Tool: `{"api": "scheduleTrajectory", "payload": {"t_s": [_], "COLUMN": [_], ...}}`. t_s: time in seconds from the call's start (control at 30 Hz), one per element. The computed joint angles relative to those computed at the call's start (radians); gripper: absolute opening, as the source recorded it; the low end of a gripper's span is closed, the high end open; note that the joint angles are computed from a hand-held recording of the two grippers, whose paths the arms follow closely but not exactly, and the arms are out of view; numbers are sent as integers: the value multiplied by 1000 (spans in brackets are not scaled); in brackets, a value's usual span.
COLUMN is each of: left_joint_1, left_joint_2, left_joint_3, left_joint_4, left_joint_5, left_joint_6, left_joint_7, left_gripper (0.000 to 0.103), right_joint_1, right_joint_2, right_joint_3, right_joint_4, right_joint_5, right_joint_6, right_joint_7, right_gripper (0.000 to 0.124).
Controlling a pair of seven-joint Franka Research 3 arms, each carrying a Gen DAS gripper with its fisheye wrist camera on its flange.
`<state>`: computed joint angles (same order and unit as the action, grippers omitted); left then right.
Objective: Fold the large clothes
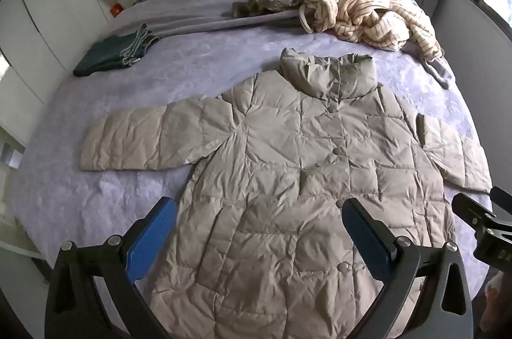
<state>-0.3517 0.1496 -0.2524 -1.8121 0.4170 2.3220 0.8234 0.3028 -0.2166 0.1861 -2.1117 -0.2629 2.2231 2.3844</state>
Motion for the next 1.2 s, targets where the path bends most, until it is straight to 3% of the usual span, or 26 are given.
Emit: {"api": "scheduleTrajectory", "payload": {"t_s": [1.2], "left_joint_1": [-15], "left_joint_2": [16], "left_joint_3": [-1], "left_joint_4": [12], "left_joint_5": [18], "left_joint_6": [-7], "left_joint_7": [-20], "left_gripper": [103], "right_joint_1": [4], "right_joint_2": [10], "right_joint_3": [-4], "right_joint_4": [21], "right_joint_5": [-3], "right_joint_6": [-9], "right_joint_7": [-1], "right_gripper": [103]}}
